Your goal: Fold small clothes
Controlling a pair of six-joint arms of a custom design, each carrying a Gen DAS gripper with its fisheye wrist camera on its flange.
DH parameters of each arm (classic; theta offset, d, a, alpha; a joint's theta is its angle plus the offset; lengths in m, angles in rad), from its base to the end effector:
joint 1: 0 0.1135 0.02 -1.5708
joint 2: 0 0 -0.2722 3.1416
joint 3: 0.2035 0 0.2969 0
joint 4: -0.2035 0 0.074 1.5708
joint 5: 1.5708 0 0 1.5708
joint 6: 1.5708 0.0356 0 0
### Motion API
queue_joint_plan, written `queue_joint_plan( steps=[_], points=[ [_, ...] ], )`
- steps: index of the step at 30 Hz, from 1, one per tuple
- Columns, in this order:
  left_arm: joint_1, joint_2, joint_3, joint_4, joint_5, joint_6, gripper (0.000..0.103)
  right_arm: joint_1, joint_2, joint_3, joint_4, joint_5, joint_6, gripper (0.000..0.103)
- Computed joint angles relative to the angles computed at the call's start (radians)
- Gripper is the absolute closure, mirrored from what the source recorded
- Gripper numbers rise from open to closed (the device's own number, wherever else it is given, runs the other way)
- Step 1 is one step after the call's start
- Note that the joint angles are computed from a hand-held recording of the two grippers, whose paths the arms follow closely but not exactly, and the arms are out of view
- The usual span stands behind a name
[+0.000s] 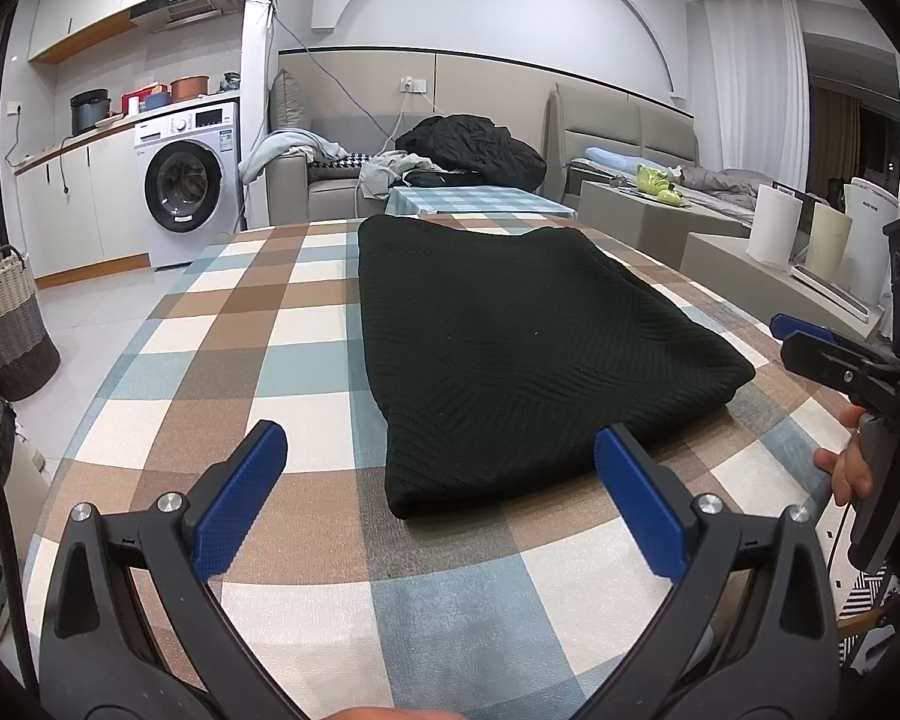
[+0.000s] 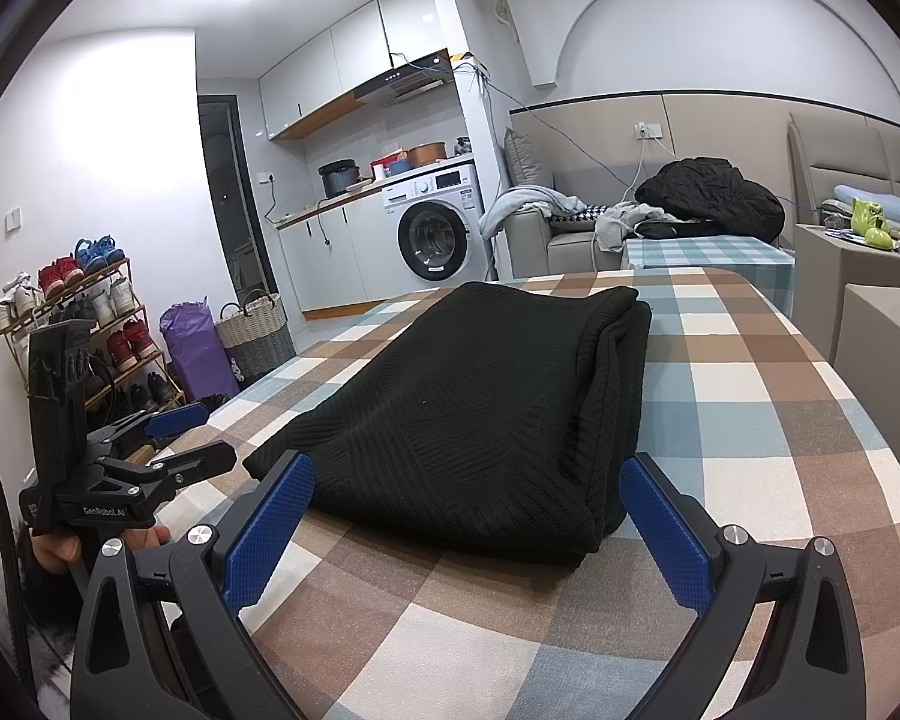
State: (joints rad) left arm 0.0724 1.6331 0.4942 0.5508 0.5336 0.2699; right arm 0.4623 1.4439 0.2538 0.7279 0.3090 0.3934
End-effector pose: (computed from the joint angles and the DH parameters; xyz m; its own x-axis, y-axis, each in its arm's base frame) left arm 0.3007 0.0037 0.0882 -0.4374 0.1985 -0.8771 0.4943 0.8678 -0.0501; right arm 0.2249 0.1000 0.0877 -0.4381 0.1897 -0.8787 -0.0144 0.9759 0.2179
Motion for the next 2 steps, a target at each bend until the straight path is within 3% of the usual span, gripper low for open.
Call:
queue_joint_plan(
  steps=[2],
  points=[
    [0.001, -0.001, 0.0, -0.001, 0.0, 0.001, 0.001, 0.0, 0.0, 0.0, 0.001, 0.001, 0.0, 0.0]
  ],
)
